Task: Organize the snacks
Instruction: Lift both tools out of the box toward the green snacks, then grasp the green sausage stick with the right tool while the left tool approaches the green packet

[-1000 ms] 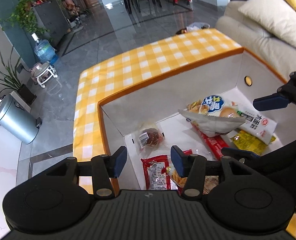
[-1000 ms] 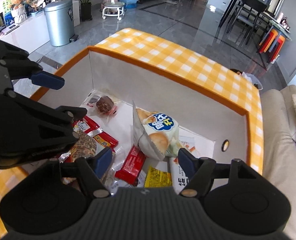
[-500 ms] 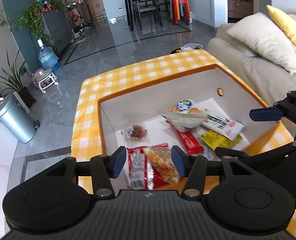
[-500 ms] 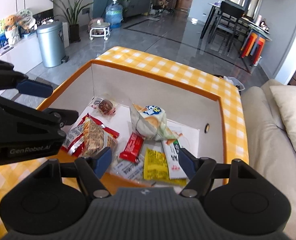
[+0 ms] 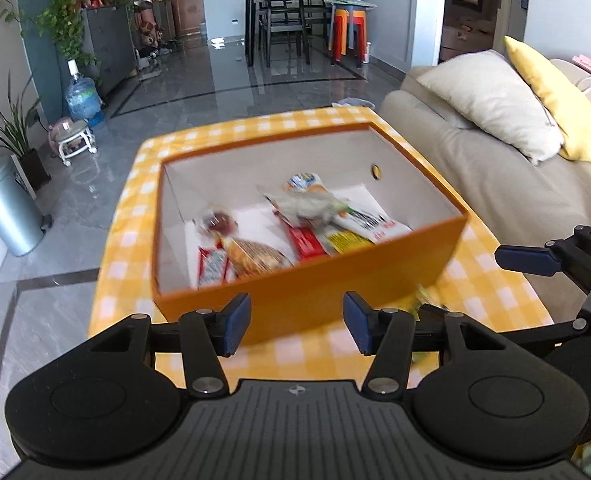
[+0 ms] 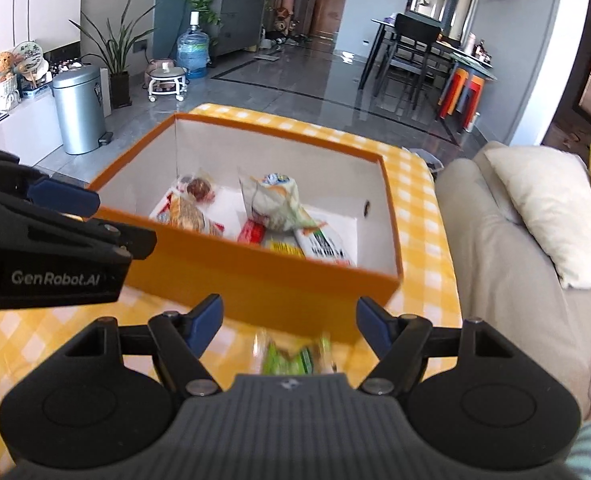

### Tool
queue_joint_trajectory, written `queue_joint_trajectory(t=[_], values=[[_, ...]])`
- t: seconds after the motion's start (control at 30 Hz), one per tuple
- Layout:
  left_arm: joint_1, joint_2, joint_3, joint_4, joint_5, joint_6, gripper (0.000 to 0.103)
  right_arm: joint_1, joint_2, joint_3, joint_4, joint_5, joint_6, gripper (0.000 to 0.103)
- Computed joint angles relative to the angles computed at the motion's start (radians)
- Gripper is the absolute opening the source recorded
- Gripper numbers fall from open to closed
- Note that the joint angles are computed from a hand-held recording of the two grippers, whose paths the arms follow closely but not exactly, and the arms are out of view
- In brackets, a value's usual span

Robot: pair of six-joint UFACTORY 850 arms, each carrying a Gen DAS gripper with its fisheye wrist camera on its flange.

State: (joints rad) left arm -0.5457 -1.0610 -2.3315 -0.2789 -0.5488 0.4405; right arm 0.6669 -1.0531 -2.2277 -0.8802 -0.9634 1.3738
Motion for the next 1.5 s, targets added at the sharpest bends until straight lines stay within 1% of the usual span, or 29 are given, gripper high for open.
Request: queue_joint_trajectory(t=[0.1, 0.23, 0.33, 0.47, 0.67, 0.77, 0.83, 0.87, 0.93, 1.0, 1.07, 1.17, 1.2, 1.23, 1.37, 1.43, 1.5], values=[[-0.004, 0.055, 0.108, -0.046, 0.035, 0.033, 0.062, 0.013, 0.033, 0.066, -0.004, -0.004, 0.051, 0.071], [-0.012, 0.106, 0.213, -0.101, 0.070, 0.075, 0.062, 0.031, 0.065, 0.136, -0.012, -0.026, 0.105, 0.071], [-0.015, 0.130, 0.267, -0.146, 0.079, 0.111, 0.062, 0.040, 0.082, 0.180, -0.011, -0.036, 0.128, 0.071], [-0.018, 0.137, 0.295, -0.181, 0.085, 0.145, 0.062, 0.052, 0.116, 0.256, -0.001, -0.036, 0.182, 0.071], [-0.021, 0.122, 0.301, -0.170, 0.073, 0.133, 0.062, 0.055, 0.141, 0.329, 0.038, -0.017, 0.214, 0.069], [-0.024, 0.117, 0.307, -0.163, 0.074, 0.129, 0.062, 0.049, 0.148, 0.358, 0.046, 0.005, 0.230, 0.061], [-0.025, 0.114, 0.312, -0.162, 0.076, 0.133, 0.062, 0.042, 0.154, 0.377, 0.055, 0.034, 0.243, 0.058], [-0.025, 0.111, 0.310, -0.150, 0.072, 0.122, 0.062, 0.037, 0.156, 0.384, 0.064, 0.050, 0.248, 0.054], [-0.027, 0.101, 0.299, -0.125, 0.062, 0.097, 0.062, 0.029, 0.160, 0.399, 0.075, 0.083, 0.264, 0.051], [-0.029, 0.093, 0.290, -0.102, 0.056, 0.076, 0.062, 0.021, 0.159, 0.406, 0.079, 0.106, 0.276, 0.046], [-0.029, 0.085, 0.282, -0.095, 0.047, 0.068, 0.062, 0.011, 0.159, 0.416, 0.081, 0.137, 0.286, 0.044], [-0.030, 0.079, 0.272, -0.093, 0.038, 0.063, 0.062, -0.005, 0.163, 0.434, 0.099, 0.194, 0.307, 0.036], [-0.030, 0.077, 0.270, -0.093, 0.036, 0.062, 0.062, -0.008, 0.161, 0.434, 0.106, 0.202, 0.305, 0.036], [-0.030, 0.073, 0.264, -0.091, 0.032, 0.057, 0.062, -0.007, 0.156, 0.430, 0.093, 0.193, 0.310, 0.036], [-0.031, 0.059, 0.244, -0.085, 0.012, 0.051, 0.062, -0.008, 0.146, 0.419, 0.079, 0.202, 0.297, 0.035], [-0.031, 0.052, 0.234, -0.084, 0.006, 0.049, 0.062, -0.002, 0.124, 0.378, 0.113, 0.144, 0.245, 0.035], [-0.031, 0.044, 0.223, -0.082, -0.006, 0.045, 0.062, 0.001, 0.117, 0.365, 0.140, 0.112, 0.216, 0.035]])
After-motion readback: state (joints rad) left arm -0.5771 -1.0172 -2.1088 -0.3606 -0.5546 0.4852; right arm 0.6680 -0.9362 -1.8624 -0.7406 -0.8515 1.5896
